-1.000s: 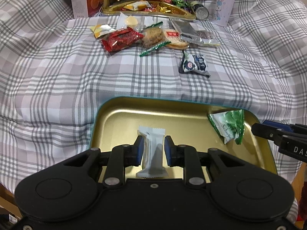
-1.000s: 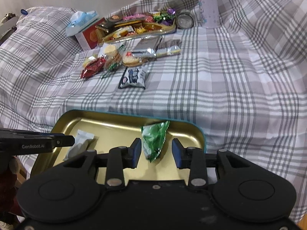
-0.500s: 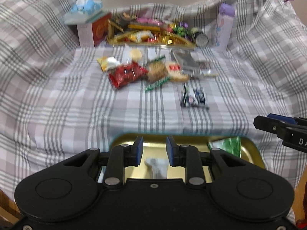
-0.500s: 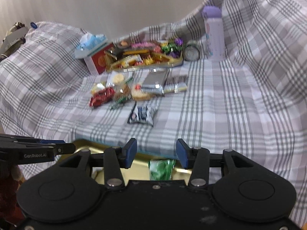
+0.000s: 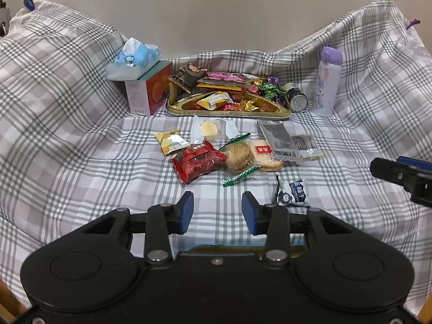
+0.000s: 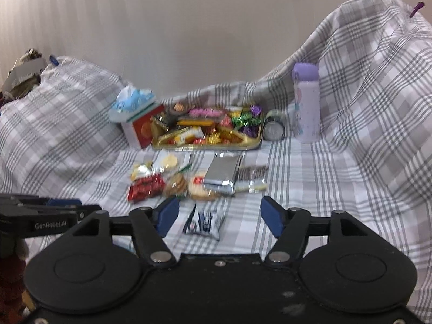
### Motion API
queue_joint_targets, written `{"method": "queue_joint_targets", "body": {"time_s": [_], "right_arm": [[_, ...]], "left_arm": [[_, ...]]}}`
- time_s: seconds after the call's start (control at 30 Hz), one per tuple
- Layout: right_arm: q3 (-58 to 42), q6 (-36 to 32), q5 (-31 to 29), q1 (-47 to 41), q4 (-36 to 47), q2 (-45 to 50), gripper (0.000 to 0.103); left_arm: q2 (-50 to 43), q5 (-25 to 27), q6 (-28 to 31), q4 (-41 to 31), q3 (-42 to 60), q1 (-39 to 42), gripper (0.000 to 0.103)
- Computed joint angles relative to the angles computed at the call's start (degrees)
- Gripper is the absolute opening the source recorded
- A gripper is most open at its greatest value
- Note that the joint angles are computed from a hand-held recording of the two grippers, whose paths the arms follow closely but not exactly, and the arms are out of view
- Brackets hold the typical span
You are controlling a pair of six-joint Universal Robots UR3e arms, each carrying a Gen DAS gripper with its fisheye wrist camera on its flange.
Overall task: Organize snacks
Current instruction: 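Lift both tools away from the tray back toward the snack pile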
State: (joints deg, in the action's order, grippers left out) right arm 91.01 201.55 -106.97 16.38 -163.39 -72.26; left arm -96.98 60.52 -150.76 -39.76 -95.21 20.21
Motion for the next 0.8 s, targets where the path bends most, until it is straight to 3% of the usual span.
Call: {"method": "queue_joint_targets", "body": {"time_s": [0.2,0.53,0.8], "right_arm": [[-3.48,7.56,1.80,-2.23,1.49,2.75,0.071],[-13.00,3.54,4.83,-3.55,7.46,12.00,0.071],[-22.31,4.54,7.26,-3.95,13.60,20.95,0.071]], "left_arm": [[-3.92,1.81,-1.48,0.66,3.21,-1.48,0.050],[-11.03,3.24,-2.75,0.37,9.36,-2.63,0.049],[-16.30,4.86,-3.29,-4.82,16.14,-3.23,0.049]]}}
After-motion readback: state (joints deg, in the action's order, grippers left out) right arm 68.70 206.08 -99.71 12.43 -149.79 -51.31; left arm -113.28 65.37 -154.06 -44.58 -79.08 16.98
